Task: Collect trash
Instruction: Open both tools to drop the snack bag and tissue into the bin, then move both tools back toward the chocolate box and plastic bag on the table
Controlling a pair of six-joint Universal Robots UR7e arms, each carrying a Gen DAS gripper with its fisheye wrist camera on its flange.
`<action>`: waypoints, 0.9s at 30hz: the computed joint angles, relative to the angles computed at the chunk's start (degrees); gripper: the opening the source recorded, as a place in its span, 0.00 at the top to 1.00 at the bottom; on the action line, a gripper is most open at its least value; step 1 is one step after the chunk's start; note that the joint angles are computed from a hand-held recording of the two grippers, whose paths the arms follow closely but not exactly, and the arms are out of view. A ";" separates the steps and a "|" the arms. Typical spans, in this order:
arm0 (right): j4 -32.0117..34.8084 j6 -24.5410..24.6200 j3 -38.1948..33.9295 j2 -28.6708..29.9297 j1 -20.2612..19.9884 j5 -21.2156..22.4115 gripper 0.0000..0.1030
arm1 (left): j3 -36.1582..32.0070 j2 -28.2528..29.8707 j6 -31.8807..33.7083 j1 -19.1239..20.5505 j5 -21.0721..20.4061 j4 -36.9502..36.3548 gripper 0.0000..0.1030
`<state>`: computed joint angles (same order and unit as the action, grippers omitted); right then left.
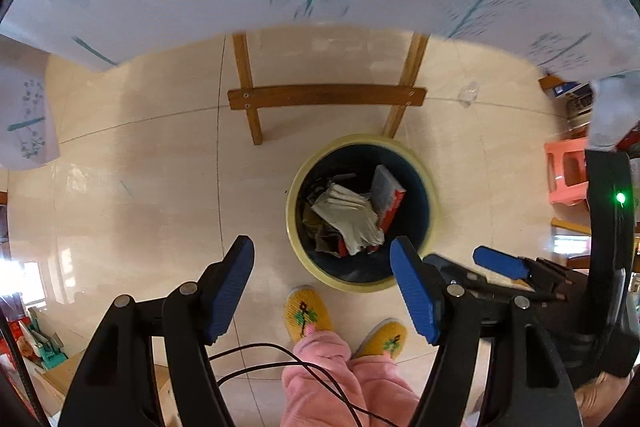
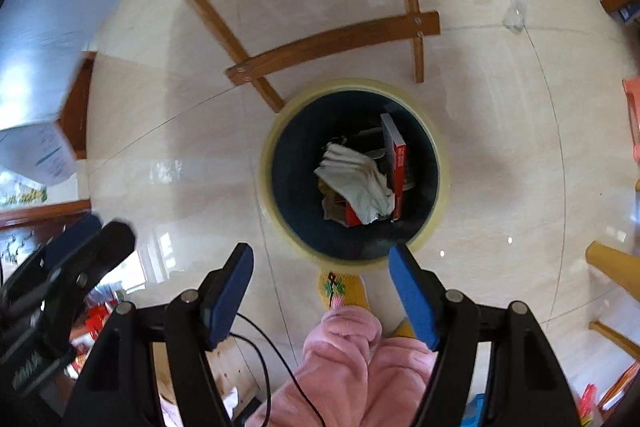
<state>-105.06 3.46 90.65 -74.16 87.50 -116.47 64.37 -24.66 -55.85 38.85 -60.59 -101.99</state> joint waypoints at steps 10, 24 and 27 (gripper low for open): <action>8.84 -1.10 -9.75 -4.28 8.37 1.77 0.31 | -9.83 -1.67 -2.31 -6.19 2.16 7.74 0.33; 18.78 -1.24 -28.86 -4.14 18.53 1.04 0.31 | -35.85 2.69 -4.13 -14.21 7.74 24.50 0.28; 18.68 -2.59 -31.83 -3.83 20.48 1.00 0.31 | -44.85 5.82 -4.47 -15.65 10.13 30.29 0.26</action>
